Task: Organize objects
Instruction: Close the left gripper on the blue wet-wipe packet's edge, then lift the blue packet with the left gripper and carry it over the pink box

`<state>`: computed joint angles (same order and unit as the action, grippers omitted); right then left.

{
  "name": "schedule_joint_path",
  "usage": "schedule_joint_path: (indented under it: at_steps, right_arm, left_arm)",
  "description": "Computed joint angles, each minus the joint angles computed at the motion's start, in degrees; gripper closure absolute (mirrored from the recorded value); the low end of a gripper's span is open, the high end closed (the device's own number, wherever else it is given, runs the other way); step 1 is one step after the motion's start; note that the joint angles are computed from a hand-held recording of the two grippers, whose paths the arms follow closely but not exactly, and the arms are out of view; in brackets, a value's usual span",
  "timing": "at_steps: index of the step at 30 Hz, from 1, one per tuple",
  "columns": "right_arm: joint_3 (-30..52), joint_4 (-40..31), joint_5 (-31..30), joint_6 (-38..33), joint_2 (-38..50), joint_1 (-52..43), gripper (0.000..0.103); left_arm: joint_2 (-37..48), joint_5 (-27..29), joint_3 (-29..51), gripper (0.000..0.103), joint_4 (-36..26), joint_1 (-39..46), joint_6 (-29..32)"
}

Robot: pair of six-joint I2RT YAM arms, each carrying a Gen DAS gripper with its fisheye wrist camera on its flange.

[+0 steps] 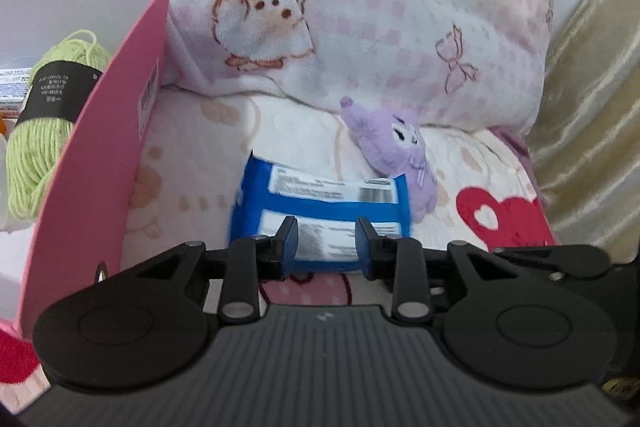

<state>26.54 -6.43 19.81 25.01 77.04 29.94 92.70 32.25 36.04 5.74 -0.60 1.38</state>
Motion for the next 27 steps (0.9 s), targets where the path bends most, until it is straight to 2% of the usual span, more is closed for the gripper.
schedule_joint_path:
  at_steps: [3,5,6,10,12,17,21,25,27]
  right_arm:
    - [-0.7,-5.5,-2.6,2.4,-3.6,-2.0,0.094]
    - [-2.5,-6.8,-7.1,2.5,-7.4,-4.7,0.092]
    - [-3.7,-7.3,-8.4,3.6,-9.8,-5.7,0.088]
    - [-6.2,-7.4,-10.6,5.2,-16.7,-8.0,0.061]
    - [-7.3,-4.1,-12.5,5.0,-18.0,-10.2,0.056]
    - [-7.7,7.8,-16.6,4.1,-10.0,-15.7,0.056]
    - [-6.1,13.2,-18.3,3.5,-0.8,-17.3,0.059]
    - [-5.7,13.9,-18.8,2.9,0.2,-16.9,0.066]
    - [-5.5,13.0,-18.5,2.6,0.4,-16.5,0.067]
  left_arm:
    - [0.5,-1.1,0.3,0.062,-1.4,-0.4,0.5]
    - [1.3,-1.7,0.9,0.060,-2.3,-0.4,0.1]
    - [1.7,-2.2,1.3,0.057,-2.6,-0.3,-0.2]
    - [3.4,-3.7,2.2,0.052,-2.9,0.3,-1.2]
    - [4.6,-3.6,3.1,0.051,-3.5,0.6,-1.5]
    - [5.9,-5.4,2.8,0.050,-0.7,-0.2,-2.7]
    - [7.5,-5.1,3.9,0.049,-0.6,0.1,-3.5]
    - [7.7,-5.2,3.6,0.052,0.1,-0.2,-3.2]
    - [7.6,-4.3,3.6,0.061,-0.2,-0.2,-2.3]
